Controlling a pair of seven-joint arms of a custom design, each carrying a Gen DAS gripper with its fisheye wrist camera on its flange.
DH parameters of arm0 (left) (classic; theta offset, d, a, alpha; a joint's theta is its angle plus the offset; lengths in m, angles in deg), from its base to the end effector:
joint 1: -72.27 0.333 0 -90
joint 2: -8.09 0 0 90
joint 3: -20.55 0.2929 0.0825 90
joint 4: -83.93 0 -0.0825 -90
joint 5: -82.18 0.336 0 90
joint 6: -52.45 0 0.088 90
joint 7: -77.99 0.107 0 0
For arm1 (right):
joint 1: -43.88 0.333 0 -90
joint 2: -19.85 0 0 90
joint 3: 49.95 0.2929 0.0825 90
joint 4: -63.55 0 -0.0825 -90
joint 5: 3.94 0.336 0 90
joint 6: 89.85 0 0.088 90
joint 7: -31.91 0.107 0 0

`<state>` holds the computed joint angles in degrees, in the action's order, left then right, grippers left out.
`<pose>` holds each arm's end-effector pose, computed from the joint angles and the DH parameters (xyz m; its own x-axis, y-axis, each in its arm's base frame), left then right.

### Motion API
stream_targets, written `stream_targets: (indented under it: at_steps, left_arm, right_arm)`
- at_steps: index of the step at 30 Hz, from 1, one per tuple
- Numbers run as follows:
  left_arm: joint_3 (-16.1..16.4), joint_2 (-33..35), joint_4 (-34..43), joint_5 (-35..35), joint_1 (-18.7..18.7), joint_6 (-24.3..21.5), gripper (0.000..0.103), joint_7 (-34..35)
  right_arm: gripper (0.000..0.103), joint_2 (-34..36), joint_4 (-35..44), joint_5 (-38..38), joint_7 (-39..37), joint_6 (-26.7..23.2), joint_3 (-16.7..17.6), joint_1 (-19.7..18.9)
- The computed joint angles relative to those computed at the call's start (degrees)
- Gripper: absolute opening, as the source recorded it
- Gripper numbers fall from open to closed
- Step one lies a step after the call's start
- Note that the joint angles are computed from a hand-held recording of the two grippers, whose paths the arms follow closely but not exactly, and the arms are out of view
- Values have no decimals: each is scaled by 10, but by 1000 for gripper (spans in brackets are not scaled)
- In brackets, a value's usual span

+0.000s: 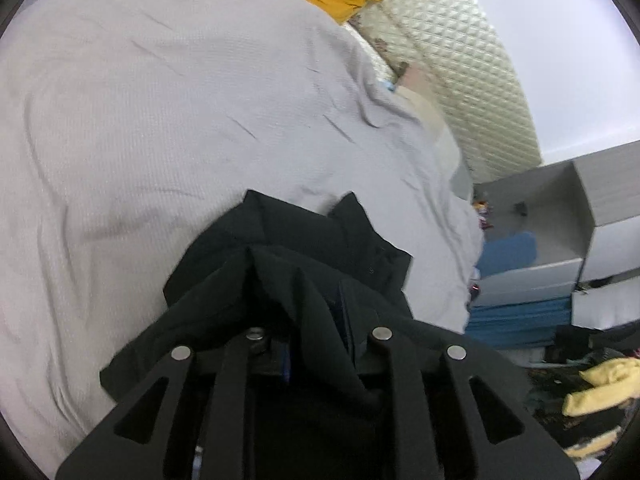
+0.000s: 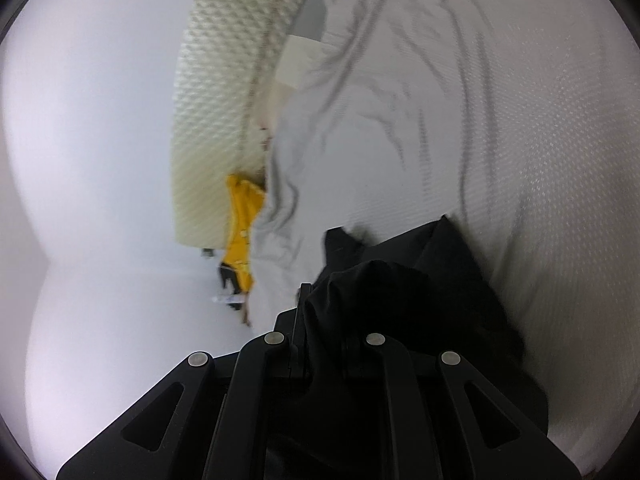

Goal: Fold large clothes

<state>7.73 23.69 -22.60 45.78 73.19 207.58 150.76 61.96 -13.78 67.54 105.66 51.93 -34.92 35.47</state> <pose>0.6076 -0.0954 0.4391 0.3943 -0.6638 0.6356 -0.7557 -0.6277 -0.1868 0.7111 0.0303 0.3460 -0.2298 -0.3747 -0.8982 -0.7939 0.6060 -0.0496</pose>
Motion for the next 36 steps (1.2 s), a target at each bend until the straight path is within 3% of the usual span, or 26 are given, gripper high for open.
stream_targets:
  at_steps: [4,8,14,15,16,18,20,22,25,29,34,36]
  left_arm:
    - [14,52,56,67,-14,-18,20,-48]
    - [-1,88,94,67,5,-45,20,-44]
    - [-37,90,99,-21,54,-71,26,23]
    - [-39,84,92,-35,56,-71,27,32]
    - [-41,73,80,-53,59,-65,30,43]
    - [-38,54,61,-74,57,-59,38,60]
    - [-33,28,38,-92,55,-54,61,83]
    - [-23,6,21,-92,46,-48,73,98]
    - [10,-32,-14,-9,9,-7,76,67]
    - [37,-78,-64,142,-39,81,76,6]
    - [83,-108,-114,443,-104,178,77,-196]
    - [103,-115,-122,585,-126,190,77,-305]
  right_arm:
    - [9,61,72,-60,59,-5,-13,22]
    - [10,109,119,-85,65,-29,13,7]
    - [32,139,149,-73,21,-100,45,-35]
    - [43,130,134,-64,7,-102,47,-45]
    - [51,121,123,-60,-1,-102,45,-48]
    - [53,95,94,-58,-17,-98,34,-54]
    - [60,70,69,-58,-21,-85,21,-52]
    - [64,34,33,-63,-36,-66,6,-49]
    - [64,-21,-14,-92,-52,-31,-21,-25]
    - [66,-100,-89,-133,-82,67,-45,20]
    - [73,-189,-186,-132,-177,185,-28,61]
    - [74,-219,-223,-115,-213,229,-19,80]
